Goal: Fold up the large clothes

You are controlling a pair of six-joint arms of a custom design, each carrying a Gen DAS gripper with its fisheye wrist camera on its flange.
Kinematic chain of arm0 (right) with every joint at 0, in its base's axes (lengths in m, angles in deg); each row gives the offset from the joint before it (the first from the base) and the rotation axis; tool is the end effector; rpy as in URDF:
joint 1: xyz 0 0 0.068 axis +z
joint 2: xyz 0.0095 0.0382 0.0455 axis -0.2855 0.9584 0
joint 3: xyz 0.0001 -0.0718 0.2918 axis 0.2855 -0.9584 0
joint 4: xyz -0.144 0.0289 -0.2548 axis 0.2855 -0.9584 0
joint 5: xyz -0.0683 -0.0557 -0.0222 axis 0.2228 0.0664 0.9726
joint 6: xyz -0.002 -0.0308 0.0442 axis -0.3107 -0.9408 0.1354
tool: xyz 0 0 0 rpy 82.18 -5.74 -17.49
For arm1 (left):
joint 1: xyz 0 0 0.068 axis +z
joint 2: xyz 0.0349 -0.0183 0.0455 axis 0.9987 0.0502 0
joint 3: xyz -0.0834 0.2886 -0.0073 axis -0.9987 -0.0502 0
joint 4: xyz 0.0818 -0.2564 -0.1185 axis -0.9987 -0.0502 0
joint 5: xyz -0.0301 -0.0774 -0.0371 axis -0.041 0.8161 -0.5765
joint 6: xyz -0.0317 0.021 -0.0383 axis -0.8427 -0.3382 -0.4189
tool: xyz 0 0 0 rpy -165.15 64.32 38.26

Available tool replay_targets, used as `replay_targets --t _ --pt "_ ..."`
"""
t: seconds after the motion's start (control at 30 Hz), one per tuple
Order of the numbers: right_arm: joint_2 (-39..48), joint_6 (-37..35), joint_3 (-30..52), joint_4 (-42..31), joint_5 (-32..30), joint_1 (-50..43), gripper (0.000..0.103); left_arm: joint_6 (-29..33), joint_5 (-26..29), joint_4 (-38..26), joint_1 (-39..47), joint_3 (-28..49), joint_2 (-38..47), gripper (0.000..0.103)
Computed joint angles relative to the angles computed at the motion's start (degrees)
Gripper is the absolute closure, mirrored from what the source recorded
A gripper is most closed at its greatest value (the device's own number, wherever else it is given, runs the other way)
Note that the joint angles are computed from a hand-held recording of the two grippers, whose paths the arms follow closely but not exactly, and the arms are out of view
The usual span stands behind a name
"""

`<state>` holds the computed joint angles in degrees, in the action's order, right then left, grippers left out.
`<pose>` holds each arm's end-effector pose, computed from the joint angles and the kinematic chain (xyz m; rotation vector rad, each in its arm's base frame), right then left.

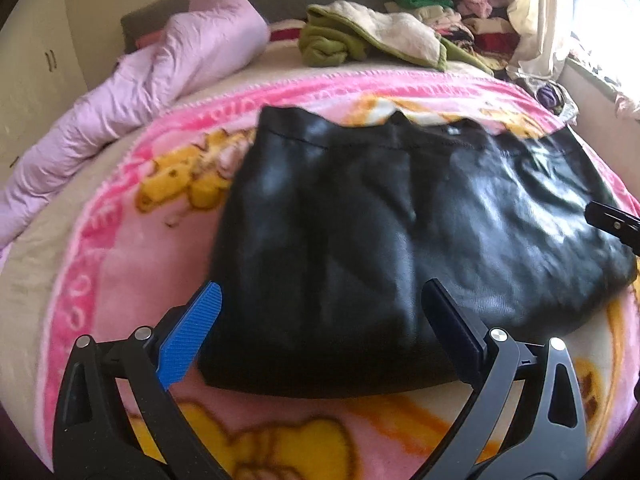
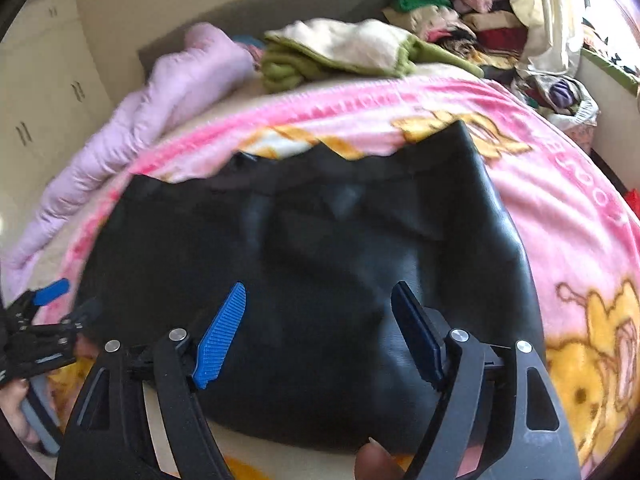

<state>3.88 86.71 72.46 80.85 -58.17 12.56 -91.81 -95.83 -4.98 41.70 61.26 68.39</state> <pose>0.2504 0.1423 0.1161 -0.3570 2.3535 0.4405 0.1480 -0.1199 0.1384 -0.2218 2.3988 0.1867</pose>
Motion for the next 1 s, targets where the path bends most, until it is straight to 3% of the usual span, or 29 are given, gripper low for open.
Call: replay_targets --t 0.23,0.63,0.8,1.0 --pt "-5.9 0.4 -0.8 -2.8 0.2 4.1 0.022 -1.6 -1.7 -7.2 1.3 -1.1 -9.7 0.009" --pt "-6.0 1.1 1.4 -2.6 7.3 17.7 0.021 3.3 3.9 -10.9 14.2 -5.6 -23.3 0.009" --pt "-1.4 0.0 3.8 -1.3 10.5 23.7 0.016 10.7 9.4 -9.2 25.0 -6.8 -27.1 0.009" --pt "6.2 -2.5 8.5 -0.9 14.3 31.0 0.014 16.7 15.2 -4.3 35.5 -7.2 -25.1 0.009"
